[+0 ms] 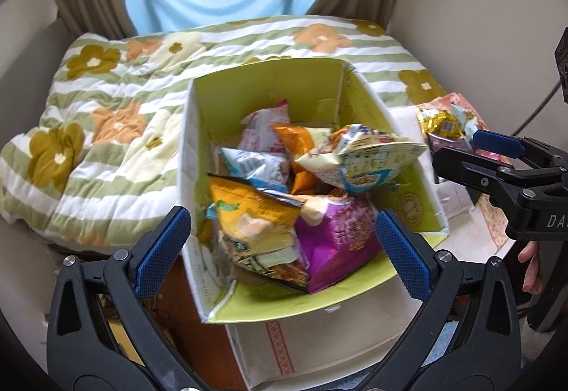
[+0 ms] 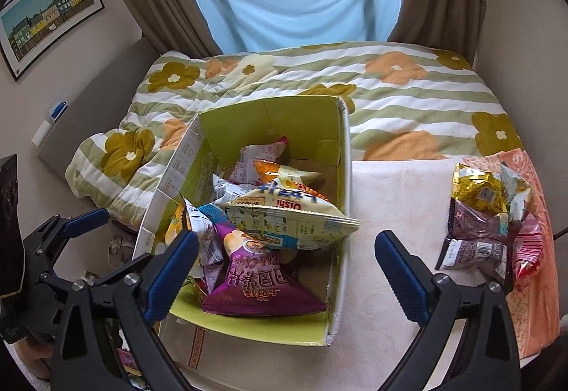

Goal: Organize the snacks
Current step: 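Drop yellow chip bag in box with left tool while right drops cheese-stick bag, then grasp purple-brown bag with left tool while right tool grasps pink marshmallow bag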

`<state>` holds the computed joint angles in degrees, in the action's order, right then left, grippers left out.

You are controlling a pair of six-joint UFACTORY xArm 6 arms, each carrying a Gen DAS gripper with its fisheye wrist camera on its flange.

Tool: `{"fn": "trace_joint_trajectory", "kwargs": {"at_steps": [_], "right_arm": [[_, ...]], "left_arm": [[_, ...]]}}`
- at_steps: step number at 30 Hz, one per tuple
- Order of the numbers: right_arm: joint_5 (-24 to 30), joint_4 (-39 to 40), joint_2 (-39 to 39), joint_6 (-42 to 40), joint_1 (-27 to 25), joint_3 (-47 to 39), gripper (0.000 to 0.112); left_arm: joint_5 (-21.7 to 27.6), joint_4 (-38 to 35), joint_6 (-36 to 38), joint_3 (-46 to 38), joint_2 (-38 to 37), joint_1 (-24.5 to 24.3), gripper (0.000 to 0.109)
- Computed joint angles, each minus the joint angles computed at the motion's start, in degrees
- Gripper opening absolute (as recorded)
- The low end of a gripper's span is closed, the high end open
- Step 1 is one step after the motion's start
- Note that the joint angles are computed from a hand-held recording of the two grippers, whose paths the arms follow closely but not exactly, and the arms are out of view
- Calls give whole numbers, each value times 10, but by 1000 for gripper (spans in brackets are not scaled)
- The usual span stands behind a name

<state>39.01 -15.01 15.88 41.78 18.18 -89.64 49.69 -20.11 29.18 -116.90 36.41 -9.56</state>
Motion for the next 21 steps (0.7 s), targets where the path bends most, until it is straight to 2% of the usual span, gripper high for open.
{"fn": "trace_joint_trajectory", "kwargs": {"at_steps": [6,11,16,21], "right_arm": [[-2,-59,-73,44,-16,76,99],[-26,-84,-152,52,-54,163,99],[-35,-70,-224,14,-113,242,99],[-42,-25,-272,-55,-174,296,99]], "left_arm": [[-14,-12,15,29,-25,-28,103],[-30,-9,-3,46,-40,-66,103],[-24,-5,-54,30,-30,-114,103],[-2,34,-119,-43,21,-172,103]]}}
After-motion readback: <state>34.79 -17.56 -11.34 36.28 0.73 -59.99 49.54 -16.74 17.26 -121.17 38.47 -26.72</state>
